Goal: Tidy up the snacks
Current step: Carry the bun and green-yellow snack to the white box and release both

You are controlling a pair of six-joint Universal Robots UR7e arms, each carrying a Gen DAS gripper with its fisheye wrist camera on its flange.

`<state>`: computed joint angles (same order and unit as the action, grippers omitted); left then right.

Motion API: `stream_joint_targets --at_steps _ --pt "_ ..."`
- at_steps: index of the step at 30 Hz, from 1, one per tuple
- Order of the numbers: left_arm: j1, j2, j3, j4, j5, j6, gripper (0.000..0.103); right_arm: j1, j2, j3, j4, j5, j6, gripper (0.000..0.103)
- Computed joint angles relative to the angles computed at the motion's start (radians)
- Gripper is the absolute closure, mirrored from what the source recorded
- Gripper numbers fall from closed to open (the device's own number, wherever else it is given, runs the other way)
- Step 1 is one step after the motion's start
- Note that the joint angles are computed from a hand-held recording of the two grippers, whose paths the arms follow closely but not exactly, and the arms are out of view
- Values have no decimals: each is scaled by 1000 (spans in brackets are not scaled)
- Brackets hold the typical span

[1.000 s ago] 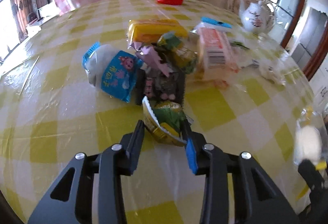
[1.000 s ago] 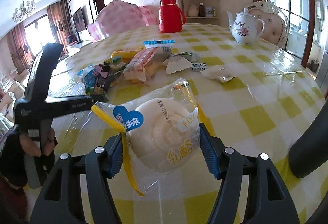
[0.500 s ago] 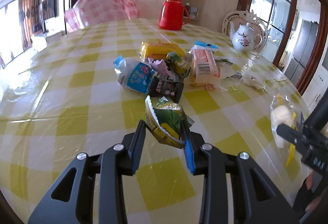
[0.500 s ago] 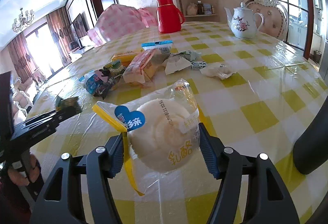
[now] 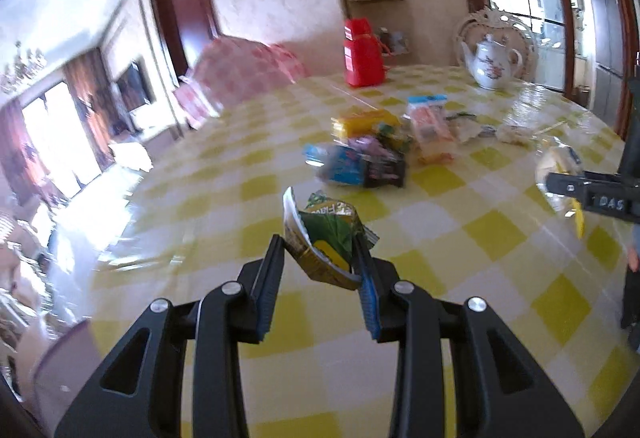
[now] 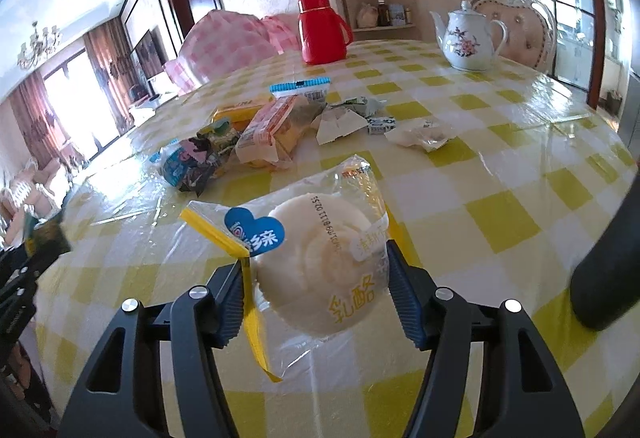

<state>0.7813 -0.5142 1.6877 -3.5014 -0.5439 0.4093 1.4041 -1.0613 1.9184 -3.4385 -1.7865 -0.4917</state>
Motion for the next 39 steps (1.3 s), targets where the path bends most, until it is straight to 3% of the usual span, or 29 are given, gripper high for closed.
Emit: stream_joint_targets --at_steps 10,19,31,34,39 --pt "-15 -126 151 -308 167 209 68 111 -4 139 -87 75 -68 43" --pt "-11 -255 258 -483 279 351 68 260 78 163 -58 87 -153 43" --pt "80 -427 433 -447 399 305 68 438 255 105 70 29 -264 43" --pt "114 -468 458 -370 399 228 68 475 294 88 97 11 -288 43" --pt "150 -476 449 -409 382 259 68 523 361 49 138 -16 -326 43"
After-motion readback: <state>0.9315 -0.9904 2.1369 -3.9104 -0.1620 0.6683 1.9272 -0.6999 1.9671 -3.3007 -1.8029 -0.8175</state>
